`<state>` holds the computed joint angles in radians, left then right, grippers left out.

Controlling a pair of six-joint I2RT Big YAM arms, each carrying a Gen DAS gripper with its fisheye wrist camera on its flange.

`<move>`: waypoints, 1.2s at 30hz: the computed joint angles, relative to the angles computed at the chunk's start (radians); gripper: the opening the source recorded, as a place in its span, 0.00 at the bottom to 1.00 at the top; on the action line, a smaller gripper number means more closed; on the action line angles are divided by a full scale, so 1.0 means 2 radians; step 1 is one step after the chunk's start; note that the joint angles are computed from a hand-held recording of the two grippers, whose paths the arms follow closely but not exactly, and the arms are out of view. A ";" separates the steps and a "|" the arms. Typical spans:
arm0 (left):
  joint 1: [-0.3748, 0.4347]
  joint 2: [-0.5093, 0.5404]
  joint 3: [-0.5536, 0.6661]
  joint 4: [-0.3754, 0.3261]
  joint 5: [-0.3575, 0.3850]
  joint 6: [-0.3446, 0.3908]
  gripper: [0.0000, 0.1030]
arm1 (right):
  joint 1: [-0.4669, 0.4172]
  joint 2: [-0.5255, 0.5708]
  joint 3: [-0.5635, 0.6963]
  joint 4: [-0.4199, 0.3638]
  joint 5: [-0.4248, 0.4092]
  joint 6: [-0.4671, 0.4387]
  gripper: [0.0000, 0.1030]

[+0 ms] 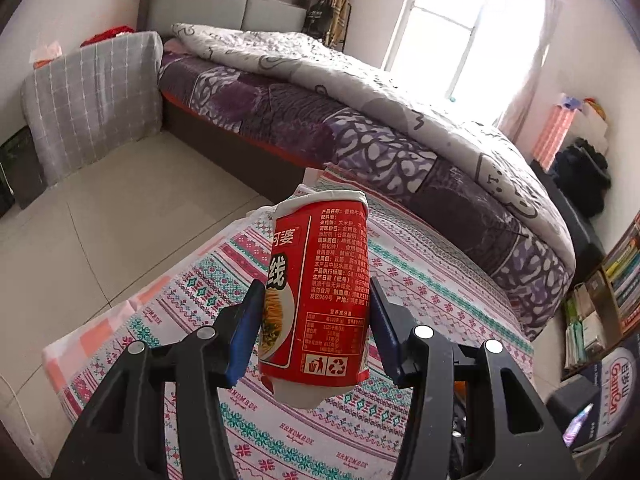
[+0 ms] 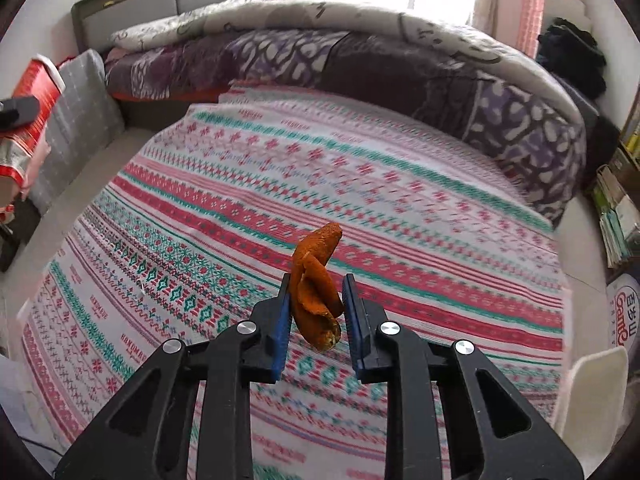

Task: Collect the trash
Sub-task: 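Grasp the orange crocheted piece with the right tool and lift it, then release the orange piece into the bin with the right tool while the left tool carries the cup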

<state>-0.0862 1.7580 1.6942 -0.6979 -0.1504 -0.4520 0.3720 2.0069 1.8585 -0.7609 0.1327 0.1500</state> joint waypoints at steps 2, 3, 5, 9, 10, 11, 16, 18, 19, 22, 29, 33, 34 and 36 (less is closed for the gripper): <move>-0.006 -0.001 0.002 -0.005 -0.006 0.002 0.49 | -0.004 -0.017 -0.020 0.009 0.001 0.003 0.22; -0.008 -0.002 0.003 -0.007 -0.009 0.003 0.49 | -0.006 -0.028 -0.032 0.014 0.002 0.006 0.22; -0.015 -0.006 0.003 -0.013 -0.015 0.007 0.49 | -0.011 -0.045 -0.052 0.022 0.002 0.010 0.22; -0.028 -0.015 -0.002 -0.021 -0.022 0.003 0.49 | -0.022 -0.085 -0.095 0.039 0.001 0.020 0.22; -0.032 -0.020 -0.005 -0.022 -0.024 0.002 0.49 | -0.025 -0.093 -0.105 0.040 0.001 0.021 0.22; -0.038 -0.023 -0.007 -0.026 -0.029 0.004 0.49 | -0.027 -0.103 -0.114 0.042 0.003 0.022 0.22; -0.069 -0.036 -0.014 -0.045 -0.059 0.028 0.50 | -0.041 -0.151 -0.159 0.051 0.009 0.025 0.22; -0.081 -0.043 -0.020 -0.050 -0.066 0.029 0.50 | -0.048 -0.170 -0.175 0.052 0.009 0.031 0.23; -0.086 -0.047 -0.025 -0.052 -0.068 0.026 0.50 | -0.052 -0.178 -0.181 0.053 0.007 0.033 0.23; -0.103 -0.060 -0.040 -0.050 -0.070 0.021 0.50 | -0.065 -0.203 -0.203 0.060 0.003 0.036 0.23; -0.146 -0.085 -0.082 -0.014 -0.075 0.005 0.50 | -0.092 -0.250 -0.253 0.084 0.003 0.037 0.23; -0.171 -0.082 -0.091 0.005 -0.084 0.019 0.50 | -0.109 -0.270 -0.279 0.107 0.013 0.026 0.23; -0.177 -0.081 -0.090 0.011 -0.082 0.025 0.50 | -0.113 -0.274 -0.284 0.111 0.015 0.025 0.24; -0.190 -0.083 -0.091 0.028 -0.093 0.038 0.50 | -0.122 -0.278 -0.288 0.114 0.016 0.026 0.24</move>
